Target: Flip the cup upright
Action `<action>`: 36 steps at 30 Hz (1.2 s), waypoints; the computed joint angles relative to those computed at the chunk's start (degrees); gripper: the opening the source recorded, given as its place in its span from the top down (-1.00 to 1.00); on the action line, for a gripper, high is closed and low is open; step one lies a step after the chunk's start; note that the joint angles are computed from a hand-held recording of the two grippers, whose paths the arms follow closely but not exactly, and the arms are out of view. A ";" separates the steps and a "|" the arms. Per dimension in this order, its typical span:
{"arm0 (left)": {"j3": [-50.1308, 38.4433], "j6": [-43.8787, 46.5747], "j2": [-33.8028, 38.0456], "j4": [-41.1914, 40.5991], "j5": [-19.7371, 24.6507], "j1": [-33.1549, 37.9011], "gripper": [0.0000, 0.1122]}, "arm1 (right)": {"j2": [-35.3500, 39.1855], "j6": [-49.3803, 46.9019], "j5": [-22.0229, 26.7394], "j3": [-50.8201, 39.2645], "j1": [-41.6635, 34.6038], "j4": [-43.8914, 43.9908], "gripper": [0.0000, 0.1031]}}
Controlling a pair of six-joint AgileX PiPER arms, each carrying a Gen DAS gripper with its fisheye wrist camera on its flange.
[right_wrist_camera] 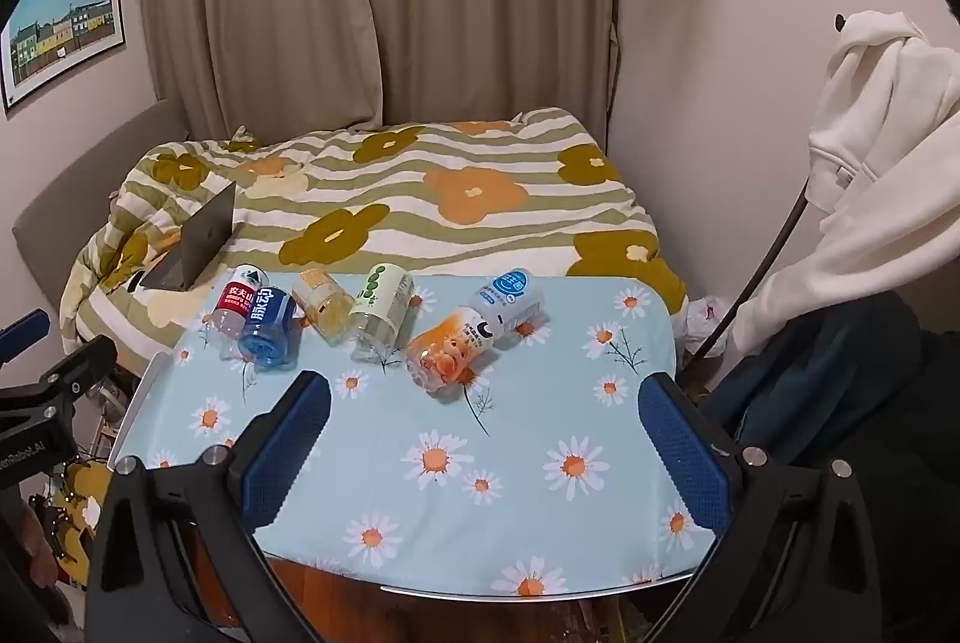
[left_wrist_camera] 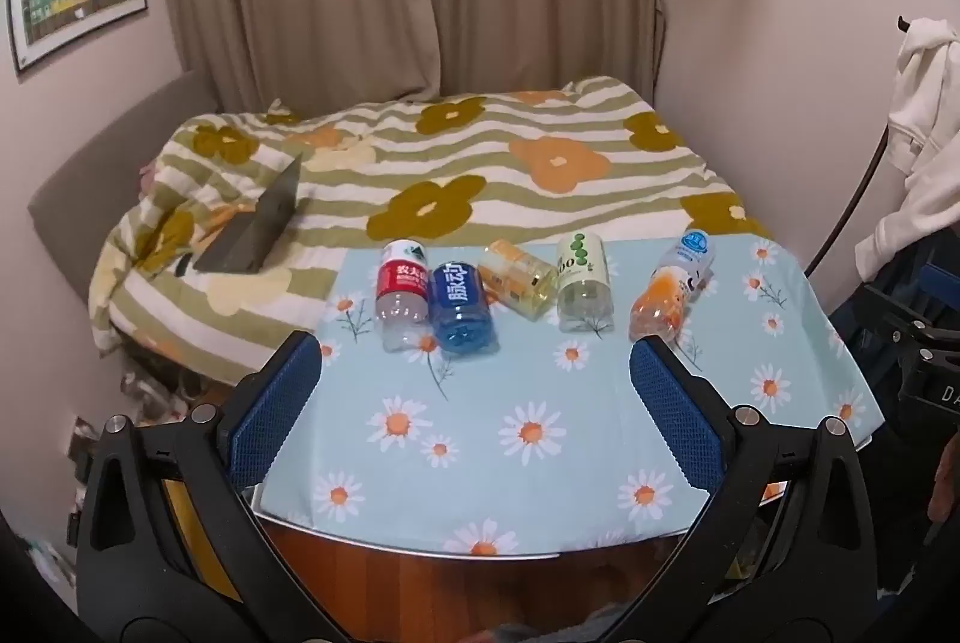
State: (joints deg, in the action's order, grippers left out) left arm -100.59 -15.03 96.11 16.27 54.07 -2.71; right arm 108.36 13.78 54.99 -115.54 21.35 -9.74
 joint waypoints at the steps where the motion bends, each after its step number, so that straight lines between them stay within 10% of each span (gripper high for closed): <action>1: 0.93 -0.15 -0.39 -0.22 -1.42 0.13 -0.84 | 0.12 -0.21 0.28 -0.31 -0.17 0.70 -0.99; 36: 2.51 -2.43 -2.81 0.68 -2.59 -1.26 -0.84 | 0.84 -0.28 0.36 -1.75 -0.41 1.72 -0.99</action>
State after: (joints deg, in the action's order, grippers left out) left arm -98.09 -17.46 93.30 16.95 51.49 -3.97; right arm 109.20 13.50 55.35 -117.29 20.94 -8.02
